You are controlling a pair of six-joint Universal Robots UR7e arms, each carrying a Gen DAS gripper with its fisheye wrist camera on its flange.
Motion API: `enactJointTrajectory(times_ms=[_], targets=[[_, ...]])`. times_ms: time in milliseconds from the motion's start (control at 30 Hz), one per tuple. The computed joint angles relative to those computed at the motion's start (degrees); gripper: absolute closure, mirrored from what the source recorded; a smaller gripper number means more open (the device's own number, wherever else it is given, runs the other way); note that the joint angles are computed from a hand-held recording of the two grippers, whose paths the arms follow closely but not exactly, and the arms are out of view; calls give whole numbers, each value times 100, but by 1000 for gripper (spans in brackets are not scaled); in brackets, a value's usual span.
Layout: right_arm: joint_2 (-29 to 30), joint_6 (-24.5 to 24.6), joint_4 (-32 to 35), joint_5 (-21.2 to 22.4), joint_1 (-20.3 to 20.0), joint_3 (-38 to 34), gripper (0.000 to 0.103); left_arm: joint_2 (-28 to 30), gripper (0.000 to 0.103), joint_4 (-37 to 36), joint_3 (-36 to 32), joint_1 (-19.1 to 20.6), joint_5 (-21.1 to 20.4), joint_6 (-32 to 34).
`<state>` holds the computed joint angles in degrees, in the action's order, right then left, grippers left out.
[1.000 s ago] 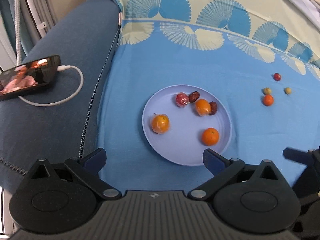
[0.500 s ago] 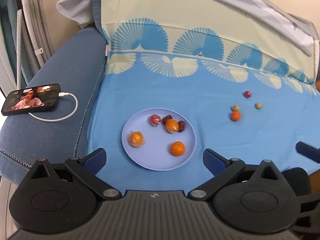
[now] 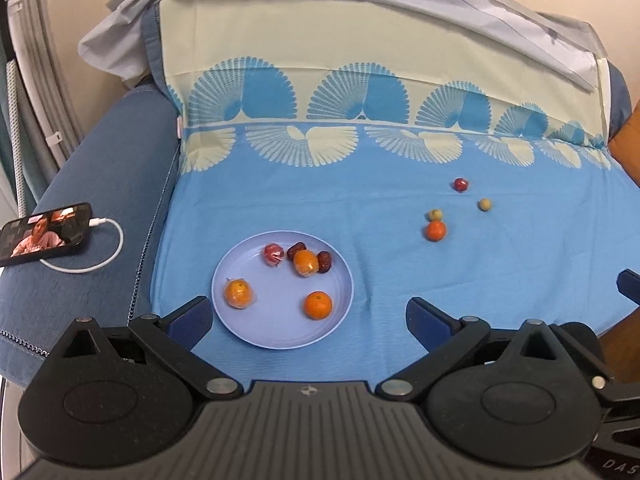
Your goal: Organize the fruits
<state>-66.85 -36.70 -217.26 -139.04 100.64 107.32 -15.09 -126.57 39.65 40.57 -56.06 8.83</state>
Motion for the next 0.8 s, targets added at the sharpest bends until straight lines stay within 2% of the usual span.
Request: enactJointTrajectory(times_ms=[133, 800], targets=[[-37, -19, -90, 57, -19, 63, 1, 50, 0, -5, -51, -23, 29, 24], [-140, 559, 447, 234, -263, 135, 1, 494, 0, 550, -804, 40, 211, -60]])
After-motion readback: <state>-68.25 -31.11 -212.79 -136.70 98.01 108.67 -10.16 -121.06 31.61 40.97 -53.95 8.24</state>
